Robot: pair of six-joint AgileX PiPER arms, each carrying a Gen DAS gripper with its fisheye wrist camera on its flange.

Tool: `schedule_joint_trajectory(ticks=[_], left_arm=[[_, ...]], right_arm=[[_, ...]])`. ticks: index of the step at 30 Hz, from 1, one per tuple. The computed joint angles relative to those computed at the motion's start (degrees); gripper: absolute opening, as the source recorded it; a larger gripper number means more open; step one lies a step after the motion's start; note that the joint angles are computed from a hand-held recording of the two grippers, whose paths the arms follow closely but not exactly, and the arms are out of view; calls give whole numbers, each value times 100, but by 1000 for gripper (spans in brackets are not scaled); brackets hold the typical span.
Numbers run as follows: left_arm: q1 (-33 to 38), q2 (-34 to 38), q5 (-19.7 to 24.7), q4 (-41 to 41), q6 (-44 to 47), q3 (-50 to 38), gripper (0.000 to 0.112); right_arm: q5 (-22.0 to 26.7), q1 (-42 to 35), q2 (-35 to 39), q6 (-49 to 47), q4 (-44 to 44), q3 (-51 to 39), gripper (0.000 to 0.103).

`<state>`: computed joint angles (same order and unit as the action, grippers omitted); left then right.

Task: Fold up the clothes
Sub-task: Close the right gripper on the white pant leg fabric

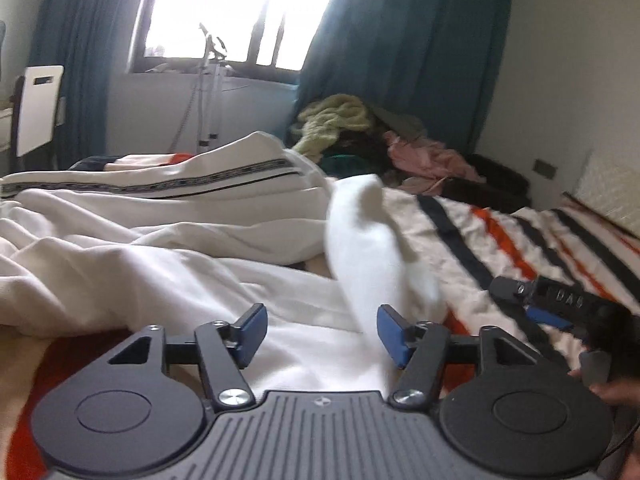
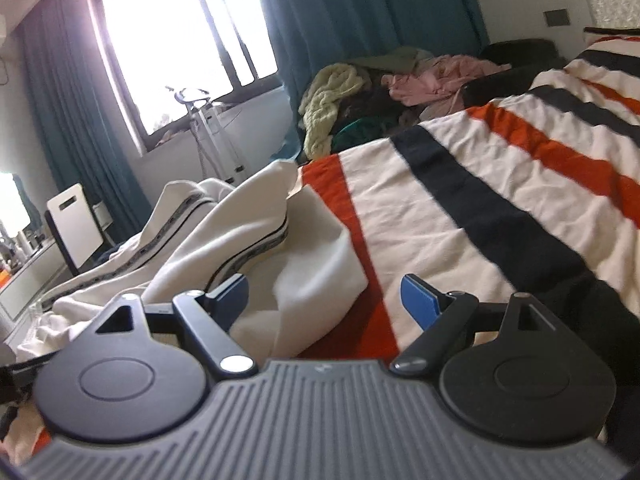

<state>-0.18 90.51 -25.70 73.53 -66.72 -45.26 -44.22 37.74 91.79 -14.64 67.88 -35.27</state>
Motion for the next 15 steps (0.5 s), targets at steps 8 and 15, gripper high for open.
schedule_joint_trajectory(ticks=[8,15], left_arm=[[-264,635,512,-1017,817,-370,73],[-442,1420,507,-3040,2515,-875,79]], right_arm=[[1379,-1834,720,3092,-3619,-943,86],[2973,-2564,2343,2378,-2979,-3898,86]])
